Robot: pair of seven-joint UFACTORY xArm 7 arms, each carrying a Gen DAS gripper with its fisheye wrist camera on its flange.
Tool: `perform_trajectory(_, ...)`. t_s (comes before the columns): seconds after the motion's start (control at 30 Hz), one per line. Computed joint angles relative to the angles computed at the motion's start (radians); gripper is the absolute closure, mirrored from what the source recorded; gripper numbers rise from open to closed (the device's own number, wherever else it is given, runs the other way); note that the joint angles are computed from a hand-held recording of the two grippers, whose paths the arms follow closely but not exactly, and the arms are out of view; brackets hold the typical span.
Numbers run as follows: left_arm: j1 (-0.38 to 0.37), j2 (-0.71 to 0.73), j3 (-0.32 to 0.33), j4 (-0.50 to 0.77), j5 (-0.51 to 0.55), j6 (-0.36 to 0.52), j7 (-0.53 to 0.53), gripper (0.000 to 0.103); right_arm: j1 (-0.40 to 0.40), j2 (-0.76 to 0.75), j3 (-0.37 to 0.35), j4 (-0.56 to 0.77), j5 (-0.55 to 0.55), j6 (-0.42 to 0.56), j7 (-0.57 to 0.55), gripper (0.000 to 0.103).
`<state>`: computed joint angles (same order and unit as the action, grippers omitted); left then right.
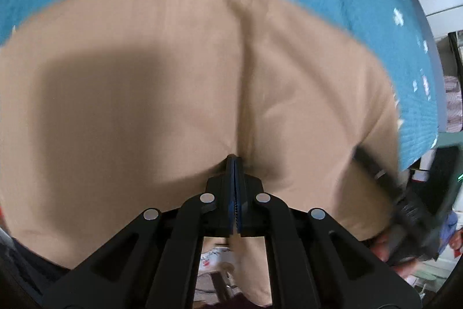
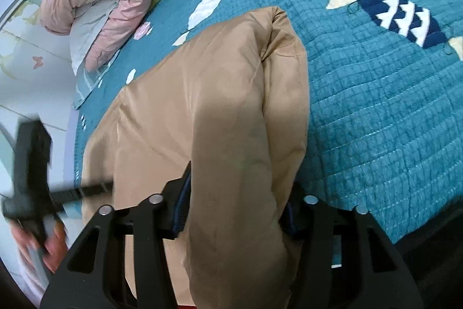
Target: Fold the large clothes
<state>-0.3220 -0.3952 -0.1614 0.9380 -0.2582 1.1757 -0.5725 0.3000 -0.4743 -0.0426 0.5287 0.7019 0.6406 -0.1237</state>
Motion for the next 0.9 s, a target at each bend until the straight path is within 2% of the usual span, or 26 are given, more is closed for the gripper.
perform_trajectory(0.07, 0.002, -0.081, 0.039, -0.119, -0.030, -0.098, 0.075, 0.101, -0.004, -0.007, 0.011, 0.002, -0.004, -0.006, 0.030, 0.072)
perform_trajectory(0.17, 0.011, -0.098, 0.066, -0.132, -0.099, -0.102, 0.060, 0.100, 0.005, -0.070, 0.020, -0.003, 0.009, -0.024, 0.078, 0.079)
perform_trajectory(0.27, 0.011, -0.100, 0.042, -0.144, -0.077, -0.139, 0.082, 0.100, 0.047, -0.124, 0.014, 0.008, 0.045, -0.036, 0.108, 0.080)
perform_trajectory(0.37, 0.002, -0.075, 0.030, -0.180, -0.081, -0.229, 0.096, 0.100, 0.077, -0.139, 0.049, 0.063, 0.001, -0.024, 0.144, 0.081)
perform_trajectory(0.47, -0.003, -0.119, 0.036, -0.216, -0.068, -0.245, 0.121, 0.100, 0.124, -0.115, 0.067, 0.125, -0.018, 0.000, 0.161, 0.081)
perform_trajectory(0.53, -0.014, -0.079, 0.014, -0.226, -0.067, -0.309, 0.112, 0.100, 0.139, -0.094, 0.093, 0.168, -0.046, 0.011, 0.183, 0.081)
perform_trajectory(0.63, -0.014, -0.109, 0.001, -0.202, -0.006, -0.264, 0.102, 0.100, 0.170, -0.070, 0.104, 0.228, -0.058, 0.028, 0.185, 0.081)
perform_trajectory(0.77, 0.001, -0.243, 0.015, -0.213, 0.044, -0.202, 0.094, 0.100, 0.171, 0.007, 0.162, 0.329, -0.139, 0.053, 0.237, 0.081)
perform_trajectory(0.9, 0.066, -0.403, 0.031, -0.234, 0.126, -0.098, 0.089, 0.100, 0.199, 0.110, 0.203, 0.430, -0.175, 0.070, 0.244, 0.080)
